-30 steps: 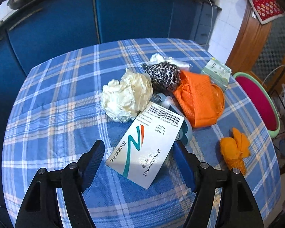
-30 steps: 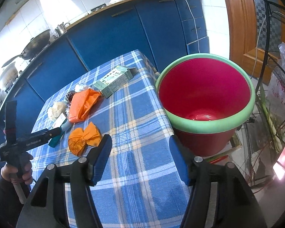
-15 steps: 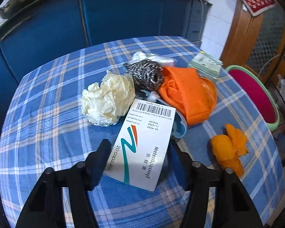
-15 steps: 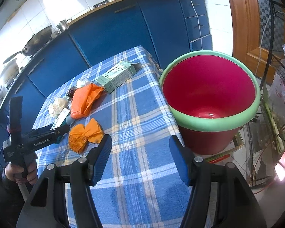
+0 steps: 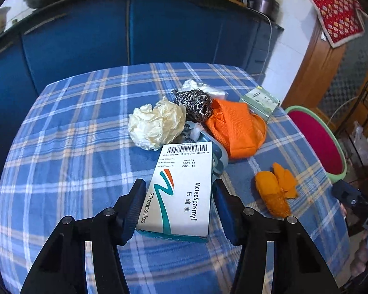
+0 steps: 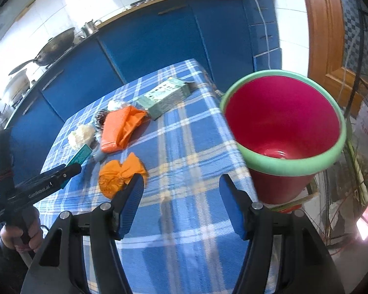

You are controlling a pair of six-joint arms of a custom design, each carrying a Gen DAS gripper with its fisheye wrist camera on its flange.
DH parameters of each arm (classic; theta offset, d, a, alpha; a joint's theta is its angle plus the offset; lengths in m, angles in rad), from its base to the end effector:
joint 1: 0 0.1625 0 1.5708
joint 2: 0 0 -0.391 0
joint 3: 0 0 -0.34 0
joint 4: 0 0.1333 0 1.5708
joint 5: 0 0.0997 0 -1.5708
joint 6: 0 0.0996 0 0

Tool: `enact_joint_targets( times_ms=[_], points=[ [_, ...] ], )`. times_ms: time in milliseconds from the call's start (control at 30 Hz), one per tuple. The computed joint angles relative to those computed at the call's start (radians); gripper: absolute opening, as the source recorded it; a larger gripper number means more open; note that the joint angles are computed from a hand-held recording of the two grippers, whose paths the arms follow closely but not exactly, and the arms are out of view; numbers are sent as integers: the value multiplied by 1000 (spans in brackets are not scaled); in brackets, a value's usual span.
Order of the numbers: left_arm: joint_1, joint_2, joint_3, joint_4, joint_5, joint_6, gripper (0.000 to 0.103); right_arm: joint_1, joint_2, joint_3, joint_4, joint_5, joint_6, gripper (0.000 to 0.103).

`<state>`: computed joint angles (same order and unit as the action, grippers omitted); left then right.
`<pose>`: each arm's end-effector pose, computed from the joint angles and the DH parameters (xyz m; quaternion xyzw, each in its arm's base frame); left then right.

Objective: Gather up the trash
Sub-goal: 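Grasp the white medicine box with the left tool while the right tool grasps the orange glove, then lift the medicine box and orange glove off the table with both tools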

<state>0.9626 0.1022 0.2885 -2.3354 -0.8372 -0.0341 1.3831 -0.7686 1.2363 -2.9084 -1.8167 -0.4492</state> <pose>-0.3062 -0.7898 -0.0393 0.1958 0.8986 -0.2759 0.2796 -0.0277 -0.7304 0.2949 0.0661 -0.8991 0.3623 0.2366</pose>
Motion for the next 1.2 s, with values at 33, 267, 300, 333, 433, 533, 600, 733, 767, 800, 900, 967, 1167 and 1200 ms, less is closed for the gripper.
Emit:
enact_joint_targets(
  times_ms=[33, 267, 300, 333, 433, 533, 600, 733, 767, 800, 900, 967, 1167, 1200],
  points=[
    [-2, -22, 46, -28, -1, -5, 58, 5, 7, -8, 4, 1, -9, 67],
    [-18, -113, 241, -164, 31, -33, 57, 39, 72, -87, 88, -4, -61, 70],
    [-18, -118, 251, -168, 39, -37, 57, 41, 80, -95, 99, -7, -64, 70],
    [-17, -123, 260, -166, 45, -40, 57, 46, 95, -114, 122, -12, -68, 70],
    [-13, -128, 271, -160, 74, -58, 57, 53, 122, -145, 162, -12, -81, 79],
    [-8, -138, 291, -165, 87, -72, 57, 60, 148, -175, 193, -25, -81, 79],
    [-5, -143, 302, -167, 97, -82, 57, 60, 160, -191, 205, -26, -80, 79],
    [1, -146, 306, -164, 104, -98, 57, 65, 180, -213, 195, -40, -97, 79],
    [2, -147, 308, -164, 104, -102, 57, 66, 185, -218, 191, -44, -100, 77],
    [3, -148, 310, -165, 104, -105, 57, 68, 191, -222, 183, -53, -105, 73],
    [5, -150, 315, -167, 98, -104, 57, 70, 198, -220, 149, -69, -127, 66],
    [5, -151, 318, -170, 95, -105, 57, 69, 194, -209, 136, -68, -130, 61],
    [2, -156, 332, -184, 90, -105, 57, 61, 185, -195, 123, -58, -118, 33],
    [2, -158, 336, -188, 89, -104, 57, 58, 178, -186, 123, -48, -112, 32]
  ],
)
